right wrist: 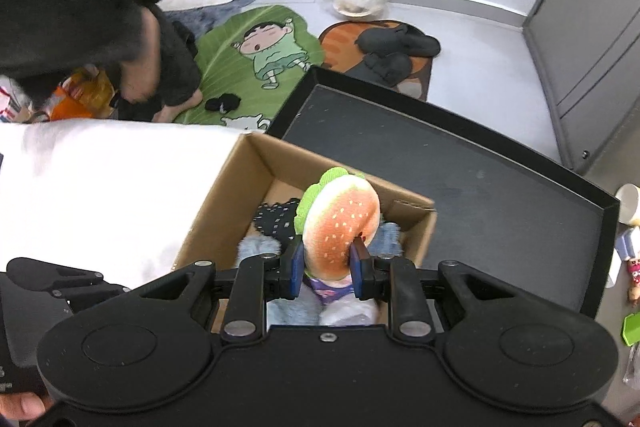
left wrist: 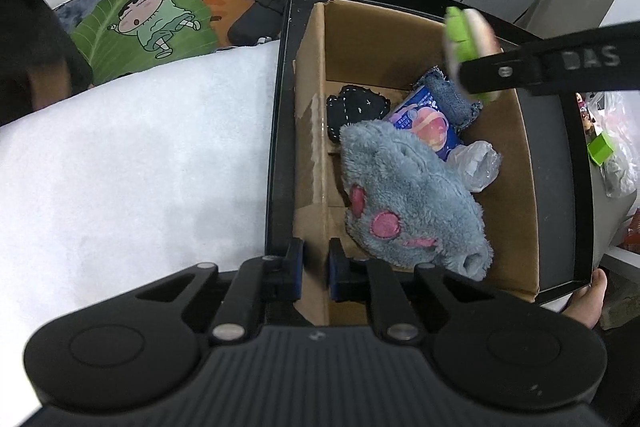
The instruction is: Organize soft objects
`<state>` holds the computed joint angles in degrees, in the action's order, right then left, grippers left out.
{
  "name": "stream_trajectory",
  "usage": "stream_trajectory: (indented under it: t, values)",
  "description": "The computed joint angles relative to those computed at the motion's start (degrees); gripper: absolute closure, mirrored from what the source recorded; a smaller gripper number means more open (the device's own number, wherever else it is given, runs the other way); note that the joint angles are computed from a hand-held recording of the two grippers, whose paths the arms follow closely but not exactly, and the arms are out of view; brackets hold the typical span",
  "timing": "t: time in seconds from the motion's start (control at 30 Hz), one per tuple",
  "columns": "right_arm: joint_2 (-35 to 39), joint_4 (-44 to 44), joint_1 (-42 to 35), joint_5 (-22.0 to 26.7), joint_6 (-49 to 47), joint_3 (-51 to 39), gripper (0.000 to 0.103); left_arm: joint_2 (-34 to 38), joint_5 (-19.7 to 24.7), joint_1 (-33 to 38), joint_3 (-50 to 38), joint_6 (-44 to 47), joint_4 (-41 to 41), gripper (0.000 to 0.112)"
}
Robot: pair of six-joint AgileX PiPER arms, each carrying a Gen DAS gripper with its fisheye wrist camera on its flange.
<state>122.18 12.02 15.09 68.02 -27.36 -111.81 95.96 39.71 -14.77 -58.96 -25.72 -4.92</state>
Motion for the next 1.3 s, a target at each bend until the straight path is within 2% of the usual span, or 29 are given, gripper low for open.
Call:
stream_trajectory:
  t: [0.13,0.2,0.5,0.73,0.93,1.0,1.17,1.3]
  values:
    - [0.28,0.82,1.83,-0.39,0.92,0.29,0.078,-0.12,-0.16,0.83,0.32,1.43,-1.07,0.1]
    - [0.55,1.81,2.27,-0.55,1.04,0.18,0.072,0.08,-0.12,1.0,0.23,1.86,-1.43,0.1]
    - [0.62,-0.25,2.67,0.76,2.71,-0.03,0.072,0.96,1.05,1.75,-1.04,3.59,-2.61,0.1]
    - [-1.88,-0.03,0.01,0.49,3.02,1.96,0.071,0.53,3.24,2.15,-2.95,4.73,-2.27,0.099]
    - [-6.14,0.53,-3.93,-1.27,4.03,5.91,0.06,-1.13,5.73,2.57,-5.08,5.88,-0.85,0.095]
    - [-8.14,0.95,-5.49,-2.41,4.53,8.08,0.052,-1.48,6.32,2.42,-5.84,6.41,-0.69,0.091]
    - [-14.28,1.6,-9.32,-6.51,6.2,15.45,0.041,-3.26,6.9,0.75,-6.52,6.09,1.54,0.061]
    - [-19.28,1.99,-12.05,-10.25,7.92,21.71,0.028,-5.19,7.6,-0.78,-6.67,6.1,2.99,0.053]
